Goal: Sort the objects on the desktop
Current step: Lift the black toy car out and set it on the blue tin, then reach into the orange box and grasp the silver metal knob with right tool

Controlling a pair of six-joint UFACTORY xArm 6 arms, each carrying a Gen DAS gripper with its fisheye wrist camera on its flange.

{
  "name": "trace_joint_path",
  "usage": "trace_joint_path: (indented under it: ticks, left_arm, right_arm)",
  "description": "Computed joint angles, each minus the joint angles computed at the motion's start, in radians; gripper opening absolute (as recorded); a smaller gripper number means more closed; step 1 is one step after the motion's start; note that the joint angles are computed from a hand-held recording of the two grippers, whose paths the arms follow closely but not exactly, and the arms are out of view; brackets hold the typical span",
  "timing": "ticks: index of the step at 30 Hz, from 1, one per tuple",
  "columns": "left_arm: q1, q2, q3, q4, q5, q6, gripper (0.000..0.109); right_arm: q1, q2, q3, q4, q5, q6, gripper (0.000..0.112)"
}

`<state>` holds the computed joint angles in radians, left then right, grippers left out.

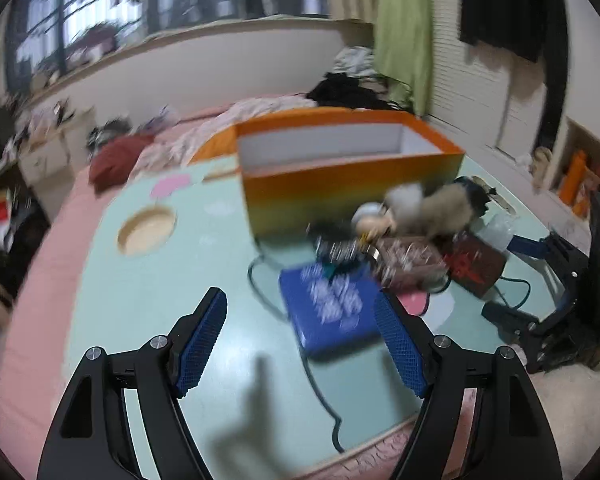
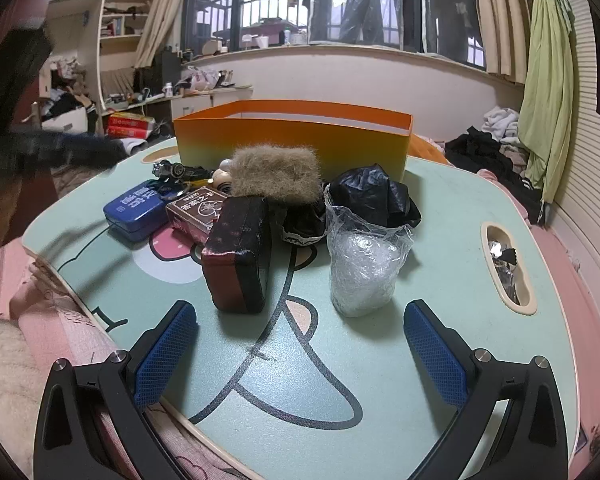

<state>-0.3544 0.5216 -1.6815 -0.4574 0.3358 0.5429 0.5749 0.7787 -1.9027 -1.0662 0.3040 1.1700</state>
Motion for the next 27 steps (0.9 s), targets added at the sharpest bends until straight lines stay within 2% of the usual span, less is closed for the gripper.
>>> trace_joint_path:
  ticks: [2, 3, 4, 7, 9, 10, 15, 18, 21, 27]
  left_arm:
    - [-0.003, -0.006, 0.032, -0.169, 0.008, 0.078, 0.076]
    - [-0.003, -0.001, 0.033, -0.214, 0.034, 0.114, 0.076]
    - [-0.011, 0.006, 0.046, -0.216, 0.025, 0.129, 0.077]
    - [-0.062, 0.027, 0.092, -0.089, -0.143, 0.125, 0.091]
    - [-0.069, 0.050, 0.064, -0.088, -0.141, 0.104, 0.098]
    - [-0.068, 0.075, 0.034, -0.040, -0.140, 0.052, 0.103]
    - [-0.067, 0.115, -0.016, -0.038, -0.147, 0.037, 0.103]
    - [-0.069, 0.115, -0.011, -0.094, -0.158, 0.092, 0.103]
    - [-0.070, 0.106, 0.000, -0.066, -0.165, 0.060, 0.103]
    - [-0.067, 0.122, -0.030, -0.082, -0.150, 0.079, 0.103]
  right_arm:
    - [0.000, -0.001, 0.002, -0.002, -0.001, 0.002, 0.103]
    - [0.001, -0.002, 0.002, -0.002, 0.000, 0.002, 0.103]
    - [0.001, -0.002, 0.002, -0.002, 0.000, 0.002, 0.103]
    - [0.001, -0.003, 0.003, -0.009, 0.001, 0.007, 0.103]
    - [-0.002, -0.002, 0.002, -0.002, -0.003, 0.003, 0.103]
    - [-0.002, -0.003, 0.003, -0.003, -0.003, 0.003, 0.103]
    - [-0.001, 0.000, -0.001, 0.004, 0.001, -0.005, 0.103]
    - [-0.001, -0.003, 0.003, -0.001, -0.001, 0.001, 0.103]
    - [-0.002, -0.003, 0.003, -0.001, -0.001, 0.000, 0.103]
    - [-0.002, -0.004, 0.005, -0.003, -0.001, 0.002, 0.103]
